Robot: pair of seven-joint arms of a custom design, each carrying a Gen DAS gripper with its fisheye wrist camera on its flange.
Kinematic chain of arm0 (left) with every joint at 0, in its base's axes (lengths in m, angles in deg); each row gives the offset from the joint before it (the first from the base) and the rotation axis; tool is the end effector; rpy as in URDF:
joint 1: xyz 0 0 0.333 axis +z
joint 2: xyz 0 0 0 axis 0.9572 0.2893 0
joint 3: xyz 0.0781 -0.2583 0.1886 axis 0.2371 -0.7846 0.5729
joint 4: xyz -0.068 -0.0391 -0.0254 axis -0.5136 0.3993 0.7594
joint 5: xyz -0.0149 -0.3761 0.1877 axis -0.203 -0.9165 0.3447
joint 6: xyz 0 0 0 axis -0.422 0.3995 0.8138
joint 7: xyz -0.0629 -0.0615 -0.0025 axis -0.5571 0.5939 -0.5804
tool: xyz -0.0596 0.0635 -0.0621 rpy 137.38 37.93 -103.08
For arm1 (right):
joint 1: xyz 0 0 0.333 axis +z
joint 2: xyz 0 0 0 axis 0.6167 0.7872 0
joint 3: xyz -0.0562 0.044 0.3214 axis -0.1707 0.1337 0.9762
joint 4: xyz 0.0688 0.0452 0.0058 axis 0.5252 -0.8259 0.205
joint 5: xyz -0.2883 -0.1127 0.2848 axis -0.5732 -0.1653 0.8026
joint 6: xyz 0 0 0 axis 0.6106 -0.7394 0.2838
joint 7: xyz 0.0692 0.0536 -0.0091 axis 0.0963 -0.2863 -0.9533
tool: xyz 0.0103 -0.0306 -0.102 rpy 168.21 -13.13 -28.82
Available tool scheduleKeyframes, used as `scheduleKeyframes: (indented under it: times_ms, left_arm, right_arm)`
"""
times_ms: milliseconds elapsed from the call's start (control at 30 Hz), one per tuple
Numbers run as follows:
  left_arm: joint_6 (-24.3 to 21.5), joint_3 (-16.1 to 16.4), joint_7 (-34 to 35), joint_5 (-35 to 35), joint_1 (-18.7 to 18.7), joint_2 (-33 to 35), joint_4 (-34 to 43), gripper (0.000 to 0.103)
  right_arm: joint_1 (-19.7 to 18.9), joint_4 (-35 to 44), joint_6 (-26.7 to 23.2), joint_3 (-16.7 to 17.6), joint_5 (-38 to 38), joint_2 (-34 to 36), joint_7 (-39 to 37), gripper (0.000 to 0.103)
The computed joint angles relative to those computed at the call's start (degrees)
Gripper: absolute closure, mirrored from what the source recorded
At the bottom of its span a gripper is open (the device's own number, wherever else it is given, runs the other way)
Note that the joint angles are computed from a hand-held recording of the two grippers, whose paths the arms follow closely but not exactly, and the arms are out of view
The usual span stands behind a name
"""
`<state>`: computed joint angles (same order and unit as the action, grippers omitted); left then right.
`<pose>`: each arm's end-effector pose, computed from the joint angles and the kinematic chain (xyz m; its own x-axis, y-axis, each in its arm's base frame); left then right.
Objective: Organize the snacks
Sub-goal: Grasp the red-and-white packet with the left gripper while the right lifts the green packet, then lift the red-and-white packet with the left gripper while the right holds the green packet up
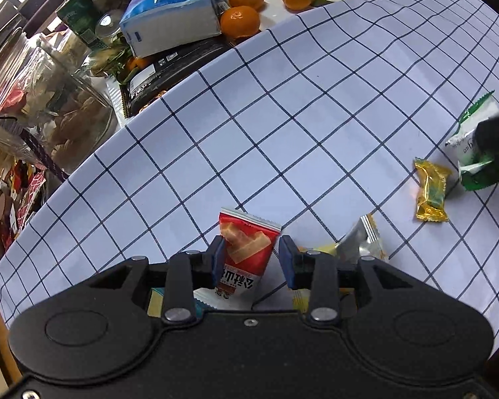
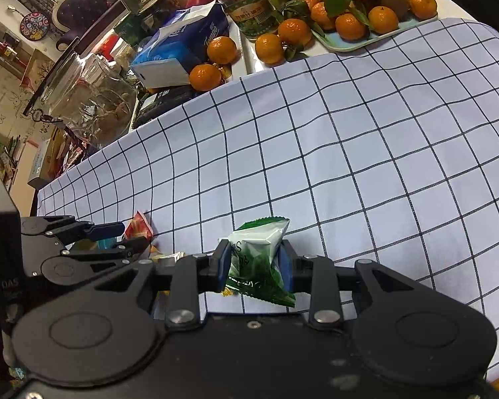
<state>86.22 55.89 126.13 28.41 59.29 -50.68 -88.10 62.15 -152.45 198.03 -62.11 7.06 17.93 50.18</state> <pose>0.5536 -0.2633 0.4259 -0.4399 -0.8595 -0.2602 -0.8213 0.5022 -0.2705 0.5293 0.3269 0.4243 -0.0663 -0.8970 -0.4369 -0.9193 0.2253 -0.3229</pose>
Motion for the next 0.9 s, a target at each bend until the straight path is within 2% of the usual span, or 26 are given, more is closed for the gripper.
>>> scheduleKeyframes:
  times_ms: [100,233,300,367,433,567,600,667,700,867,900]
  left_arm:
    - [0.4,0.2,1.1,0.8,0.1,-0.1,-0.5,0.046]
    - [-0.1,0.5,1.8,0.4,0.6,0.8,-0.2,0.044]
    - [1.0,0.7,0.1,0.7,0.7,0.7,-0.6,0.042]
    - [0.8,0.7,-1.1,-1.7,1.0,1.2,0.1,0.044]
    - [1.0,0.7,-2.6,-3.8,1.1,1.5,0.4,0.051]
    - [-0.2,0.8,-10.3,-2.2,0.1,2.1,1.5,0.056]
    - [-0.3,0.7,-11.6,-2.5,0.0,1.9,1.6,0.061]
    - [-0.2,0.5,-13.6,-4.4,0.0,0.7,1.3,0.085]
    - [-0.4,0.4,-14.7,-6.1,0.1,0.1,1.3,0.091]
    - [4.2,0.0,-22.1,-9.0,0.6,-5.2,-2.7,0.091]
    - [4.3,-0.2,-23.2,-9.0,0.8,-6.0,-3.2,0.088]
  right_arm:
    - [-0.3,-0.1,-0.2,0.2,2.3,0.0,-0.6,0.07]
    - [-0.5,-0.1,0.0,0.4,4.9,0.0,-2.0,0.07]
    - [-0.4,0.0,0.1,0.3,4.7,0.2,-1.9,0.07]
    - [-0.3,0.3,0.1,0.2,4.4,0.4,-1.4,0.07]
    - [-0.4,0.4,0.2,0.2,4.7,0.5,-1.3,0.07]
    - [-0.3,0.2,0.7,-0.3,3.0,0.4,0.9,0.07]
    - [-0.4,0.1,1.0,-0.4,2.7,0.3,1.4,0.07]
    - [-0.5,-0.5,1.7,-0.6,2.1,-0.1,2.9,0.07]
    - [-0.6,-0.9,2.3,-0.7,1.9,-0.3,3.4,0.07]
    - [-0.8,-2.2,3.5,-1.2,-0.8,-1.2,7.5,0.07]
    - [-0.8,-2.4,3.5,-1.3,-1.0,-1.3,8.1,0.07]
